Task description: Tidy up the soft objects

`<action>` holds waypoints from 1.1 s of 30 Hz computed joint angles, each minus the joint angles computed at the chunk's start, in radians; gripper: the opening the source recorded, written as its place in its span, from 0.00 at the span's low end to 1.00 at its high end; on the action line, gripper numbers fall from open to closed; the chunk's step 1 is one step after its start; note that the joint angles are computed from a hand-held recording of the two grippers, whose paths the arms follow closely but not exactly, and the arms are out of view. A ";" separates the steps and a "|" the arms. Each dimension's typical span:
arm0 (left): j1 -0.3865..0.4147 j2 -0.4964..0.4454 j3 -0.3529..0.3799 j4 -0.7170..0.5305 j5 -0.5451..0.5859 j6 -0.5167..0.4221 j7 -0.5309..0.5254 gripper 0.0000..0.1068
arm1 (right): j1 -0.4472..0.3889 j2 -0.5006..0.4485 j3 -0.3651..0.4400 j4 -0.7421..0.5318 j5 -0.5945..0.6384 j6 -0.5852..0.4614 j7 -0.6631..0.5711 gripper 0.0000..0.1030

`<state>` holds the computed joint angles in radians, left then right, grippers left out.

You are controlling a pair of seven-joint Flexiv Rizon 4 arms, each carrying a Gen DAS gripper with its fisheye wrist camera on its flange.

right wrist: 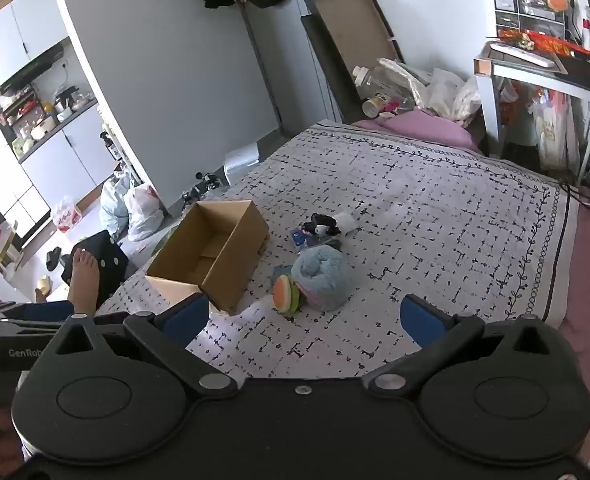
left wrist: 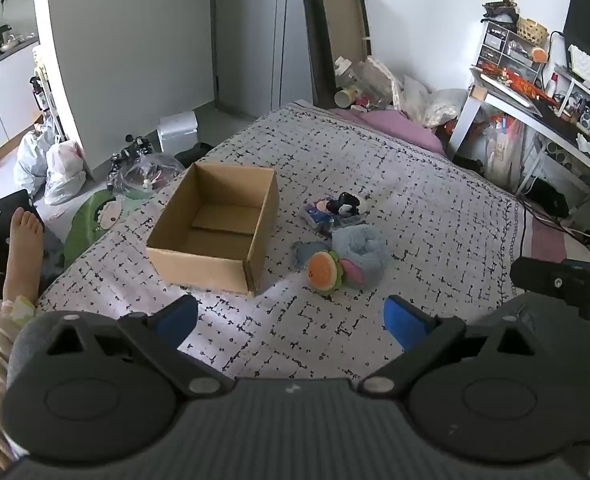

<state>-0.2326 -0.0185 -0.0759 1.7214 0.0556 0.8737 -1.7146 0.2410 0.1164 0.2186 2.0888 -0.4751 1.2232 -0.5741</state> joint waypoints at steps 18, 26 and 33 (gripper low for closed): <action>0.006 0.006 0.000 0.019 0.003 0.028 -0.028 0.93 | 0.008 -0.005 -0.001 0.001 -0.007 -0.012 -0.024 1.00; 0.002 0.009 0.000 0.024 0.003 0.041 -0.028 0.93 | -0.007 -0.008 -0.002 -0.003 -0.056 -0.010 0.022 1.00; 0.005 0.009 0.002 0.029 -0.003 0.040 -0.024 0.93 | 0.004 -0.014 -0.004 -0.010 -0.034 -0.022 -0.005 1.00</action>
